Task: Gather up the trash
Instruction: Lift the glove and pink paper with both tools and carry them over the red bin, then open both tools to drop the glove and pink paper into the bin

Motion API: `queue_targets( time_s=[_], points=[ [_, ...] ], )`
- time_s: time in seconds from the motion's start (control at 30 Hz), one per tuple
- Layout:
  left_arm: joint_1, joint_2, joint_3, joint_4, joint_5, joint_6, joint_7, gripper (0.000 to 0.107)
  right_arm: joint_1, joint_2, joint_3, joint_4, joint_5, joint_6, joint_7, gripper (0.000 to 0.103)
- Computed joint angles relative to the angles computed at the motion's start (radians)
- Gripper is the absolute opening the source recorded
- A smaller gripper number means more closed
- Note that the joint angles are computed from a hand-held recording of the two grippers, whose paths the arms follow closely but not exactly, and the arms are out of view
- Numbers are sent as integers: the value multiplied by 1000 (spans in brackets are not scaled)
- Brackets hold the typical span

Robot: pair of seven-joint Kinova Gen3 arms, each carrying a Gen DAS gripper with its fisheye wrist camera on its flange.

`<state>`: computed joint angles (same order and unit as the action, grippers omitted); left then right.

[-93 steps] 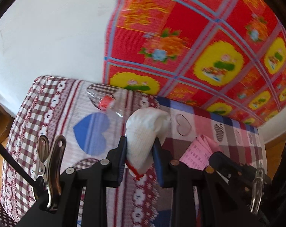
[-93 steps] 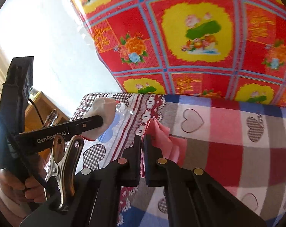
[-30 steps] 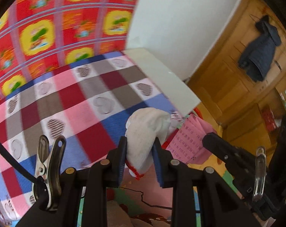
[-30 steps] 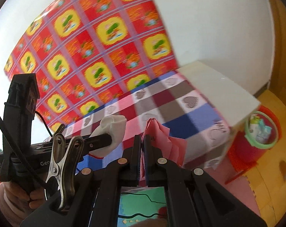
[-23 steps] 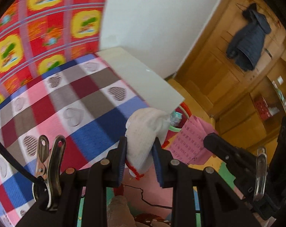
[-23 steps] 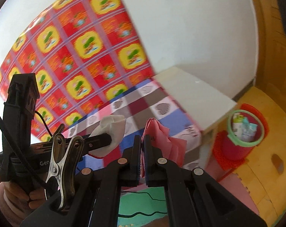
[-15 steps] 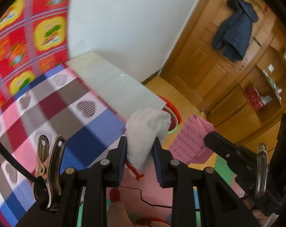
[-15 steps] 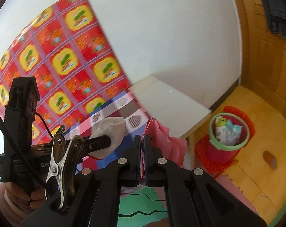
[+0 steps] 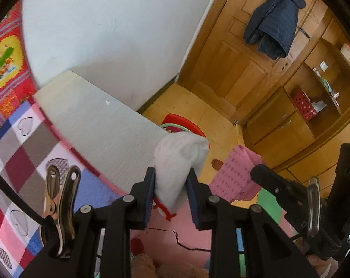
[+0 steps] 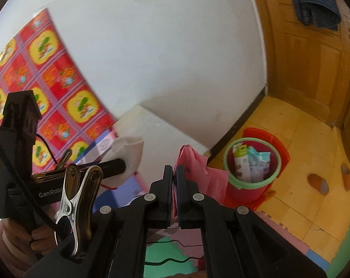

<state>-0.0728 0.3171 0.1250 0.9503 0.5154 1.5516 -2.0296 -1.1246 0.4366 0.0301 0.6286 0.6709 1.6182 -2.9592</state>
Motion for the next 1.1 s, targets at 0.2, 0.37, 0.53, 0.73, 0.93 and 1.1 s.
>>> queue_targets(
  time_s=[0.2, 0.37, 0.53, 0.73, 0.93, 1.1],
  points=[
    [91, 39, 20, -40, -48, -33, 56, 27, 72, -95, -35, 175, -9, -55, -41, 4],
    [185, 74, 31, -67, -98, -80, 151, 27, 187, -187, -91, 340, -38, -136, -37, 4],
    [273, 114, 43, -77, -136, -141, 258, 27, 338, -264, -139, 483, -114, -243, 41, 4],
    [381, 185, 51, -101, -186, -220, 384, 27, 531, -341, -161, 658, -260, -409, 188, 4],
    [473, 270, 48, -136, -248, -283, 482, 27, 685, -383, -151, 804, -395, -557, 351, 4],
    [513, 340, 40, -154, -289, -306, 544, 27, 780, -379, -131, 891, -507, -665, 487, 4]
  ],
)
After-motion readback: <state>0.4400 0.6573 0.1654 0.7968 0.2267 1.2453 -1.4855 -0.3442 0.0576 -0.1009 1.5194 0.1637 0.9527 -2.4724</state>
